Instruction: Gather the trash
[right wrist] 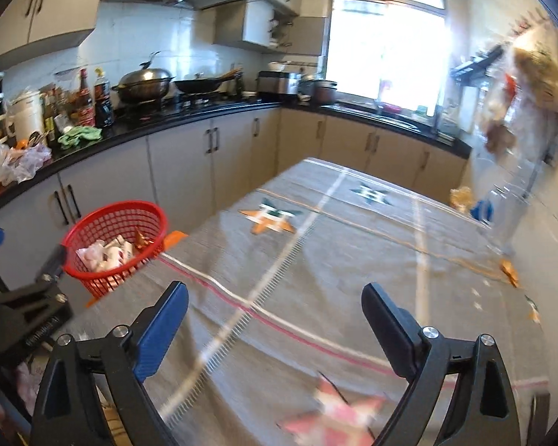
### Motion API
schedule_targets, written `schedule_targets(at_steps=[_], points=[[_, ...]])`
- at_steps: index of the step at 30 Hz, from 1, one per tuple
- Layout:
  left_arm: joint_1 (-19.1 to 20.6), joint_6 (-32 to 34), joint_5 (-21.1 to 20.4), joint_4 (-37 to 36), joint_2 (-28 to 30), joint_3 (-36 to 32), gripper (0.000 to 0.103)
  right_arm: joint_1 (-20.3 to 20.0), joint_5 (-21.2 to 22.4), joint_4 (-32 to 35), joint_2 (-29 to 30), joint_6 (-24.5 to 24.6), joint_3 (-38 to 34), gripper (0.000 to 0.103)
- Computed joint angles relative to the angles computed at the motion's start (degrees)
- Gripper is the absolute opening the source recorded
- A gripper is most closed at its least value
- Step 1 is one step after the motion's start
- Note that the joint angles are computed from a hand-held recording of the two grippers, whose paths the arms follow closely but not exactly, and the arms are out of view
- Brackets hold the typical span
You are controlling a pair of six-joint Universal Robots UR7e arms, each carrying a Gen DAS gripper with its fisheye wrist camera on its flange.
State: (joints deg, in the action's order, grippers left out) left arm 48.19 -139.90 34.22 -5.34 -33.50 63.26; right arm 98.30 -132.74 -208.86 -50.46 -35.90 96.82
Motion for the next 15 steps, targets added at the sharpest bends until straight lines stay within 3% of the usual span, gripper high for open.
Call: schedule_targets(at_steps=[4, 15], points=[[-1.7, -4.5, 1.7, 1.7, -1.8, 4.0, 0.103, 0.2, -1.9, -6.9, -2.7, -0.8, 6.4, 0.101], [-4.8, -11.5, 5.2, 9.0, -0.2, 6.0, 0.103, -0.1, -8.7, -22.5, -6.4, -2.3, 15.7, 0.102]])
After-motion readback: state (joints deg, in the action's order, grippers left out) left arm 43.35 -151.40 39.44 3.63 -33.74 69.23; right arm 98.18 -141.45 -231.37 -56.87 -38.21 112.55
